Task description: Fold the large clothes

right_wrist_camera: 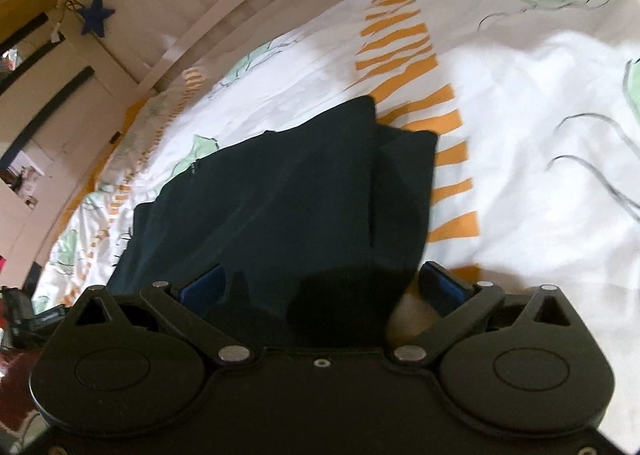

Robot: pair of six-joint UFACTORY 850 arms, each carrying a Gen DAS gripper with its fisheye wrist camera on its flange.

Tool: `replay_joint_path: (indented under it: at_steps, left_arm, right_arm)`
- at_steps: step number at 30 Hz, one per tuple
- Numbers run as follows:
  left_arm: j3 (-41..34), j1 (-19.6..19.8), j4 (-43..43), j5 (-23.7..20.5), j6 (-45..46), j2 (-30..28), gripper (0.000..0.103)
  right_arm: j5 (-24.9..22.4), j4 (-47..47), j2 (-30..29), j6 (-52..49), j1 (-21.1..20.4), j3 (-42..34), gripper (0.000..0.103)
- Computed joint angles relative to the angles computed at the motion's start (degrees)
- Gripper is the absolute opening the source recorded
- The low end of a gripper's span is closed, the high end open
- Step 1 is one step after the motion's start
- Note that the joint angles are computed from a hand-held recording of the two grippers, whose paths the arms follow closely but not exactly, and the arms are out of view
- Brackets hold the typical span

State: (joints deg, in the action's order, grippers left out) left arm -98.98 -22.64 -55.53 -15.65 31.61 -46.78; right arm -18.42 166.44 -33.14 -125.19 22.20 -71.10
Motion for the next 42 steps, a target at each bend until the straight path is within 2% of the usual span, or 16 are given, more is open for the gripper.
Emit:
replay_joint_path:
  at_steps: [6, 13, 15, 17, 19, 20, 21, 22, 23, 24, 26, 28, 30, 35, 42]
  left_arm:
    - [-3.4, 0.4, -7.4, -1.6, 8.9, -2.6, 0.103]
    - [-6.2, 0.5, -7.6, -2.5, 7.5, -4.4, 0.102]
    - [-5.1, 0.7, -12.4, -3.3, 10.8, -3.7, 0.101]
    - [-2.9, 0.9, -22.2, -4.4, 18.1, -2.5, 0.099]
    - [-1.3, 0.7, -24.5, -3.6, 19.5, -1.3, 0.084]
    - [-0.6, 0.4, -24.1, -2.7, 19.1, -0.8, 0.065]
    - [-0.2, 0.4, -24.3, -2.3, 19.1, -0.4, 0.042]
    - [0.1, 0.4, -23.6, -2.2, 18.1, -0.2, 0.033]
    - [0.4, 0.6, -23.5, -2.8, 17.5, 0.0, 0.027]
    - [0.3, 0.7, -24.3, -3.5, 18.2, 0.1, 0.022]
    - [1.3, 1.0, -27.5, -4.6, 21.8, 0.9, 0.020]
    - [2.5, 1.2, -31.2, -6.1, 24.9, 2.1, 0.020]
    - [4.2, 1.5, -35.5, -7.6, 27.4, 3.5, 0.020]
    - [8.1, 1.5, -40.7, -11.4, 30.2, 6.9, 0.019]
    - [17.7, 1.5, -42.8, -17.2, 31.5, 13.9, 0.019]
  right_arm:
    - [-2.0, -0.2, -1.9, 0.2, -0.4, -1.6, 0.103]
    - [-3.4, -1.1, -3.3, -1.1, -0.7, -3.1, 0.103]
    - [-4.8, -1.4, -3.7, -0.9, -0.9, -3.1, 0.103]
    - [-6.5, -2.6, -3.7, 0.8, -1.2, -2.6, 0.103]
    - [-7.7, -3.8, -3.5, 3.1, -1.5, -2.2, 0.103]
    - [-8.1, -5.1, -3.4, 4.8, -1.7, -2.0, 0.102]
    - [-7.9, -5.9, -3.5, 5.8, -1.7, -2.2, 0.097]
    - [-7.4, -6.5, -3.4, 6.8, -1.8, -2.4, 0.067]
    - [-5.5, -6.0, -3.4, 7.3, -1.6, -2.8, 0.050]
    - [-5.7, -7.4, -3.5, 9.2, -1.7, -3.0, 0.049]
    - [-6.5, -6.8, -3.1, 9.4, -1.4, -2.6, 0.038]
    - [-6.6, -4.5, -2.5, 9.1, -1.0, -2.1, 0.036]
    - [-8.5, -3.2, -1.6, 10.0, -0.9, -1.1, 0.035]
    - [-10.2, -2.5, 2.7, 10.9, -0.1, 2.4, 0.031]
    - [-8.2, -3.1, 10.9, 13.1, 1.6, 10.1, 0.030]
